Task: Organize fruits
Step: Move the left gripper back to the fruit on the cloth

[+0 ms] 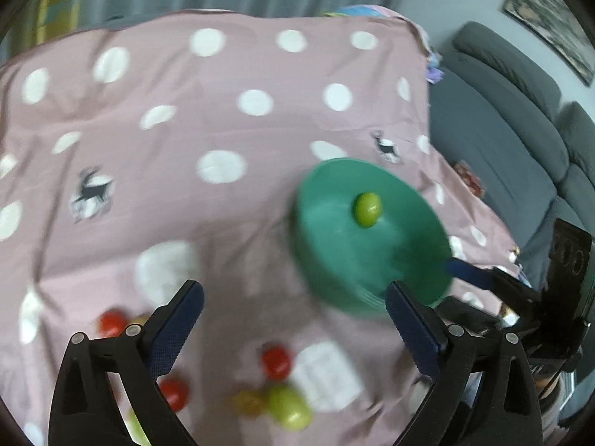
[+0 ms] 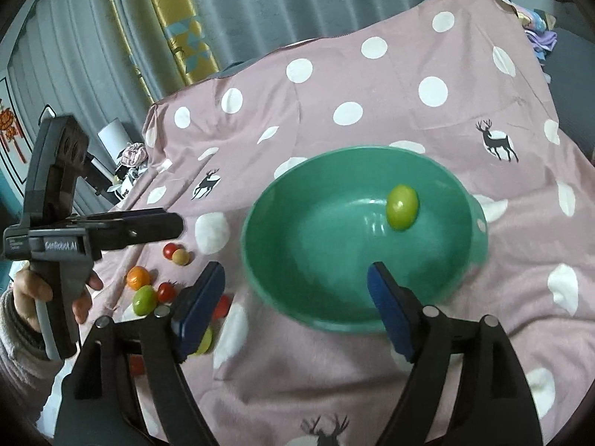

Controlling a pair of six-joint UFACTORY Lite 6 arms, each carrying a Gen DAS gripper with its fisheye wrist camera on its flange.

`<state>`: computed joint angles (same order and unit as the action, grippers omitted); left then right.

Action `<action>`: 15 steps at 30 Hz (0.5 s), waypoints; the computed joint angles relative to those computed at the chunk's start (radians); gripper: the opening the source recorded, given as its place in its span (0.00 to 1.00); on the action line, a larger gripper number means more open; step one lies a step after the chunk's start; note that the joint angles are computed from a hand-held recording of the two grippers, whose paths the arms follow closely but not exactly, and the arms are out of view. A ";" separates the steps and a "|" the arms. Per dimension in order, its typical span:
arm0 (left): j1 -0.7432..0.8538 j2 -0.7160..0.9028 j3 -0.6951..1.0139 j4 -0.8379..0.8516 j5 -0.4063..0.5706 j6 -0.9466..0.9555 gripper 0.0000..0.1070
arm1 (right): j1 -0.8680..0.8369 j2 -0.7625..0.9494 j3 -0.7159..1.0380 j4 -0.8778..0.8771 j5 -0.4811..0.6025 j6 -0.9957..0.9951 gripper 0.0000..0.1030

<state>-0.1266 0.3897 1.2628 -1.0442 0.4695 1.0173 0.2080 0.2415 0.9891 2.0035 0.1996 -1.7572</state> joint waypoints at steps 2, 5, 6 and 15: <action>0.042 -0.049 -0.064 0.005 -0.015 0.012 0.91 | 0.015 -0.022 -0.027 0.001 0.006 0.006 0.78; 0.111 -0.129 -0.173 0.002 -0.027 0.050 0.91 | 0.045 -0.040 -0.048 -0.029 0.008 0.042 0.78; 0.137 -0.156 -0.212 0.007 -0.026 0.064 0.91 | 0.056 -0.044 -0.052 -0.038 0.009 0.054 0.78; 0.288 -0.333 -0.494 -0.015 -0.040 0.206 0.91 | 0.175 -0.008 -0.039 -0.174 0.027 0.198 0.78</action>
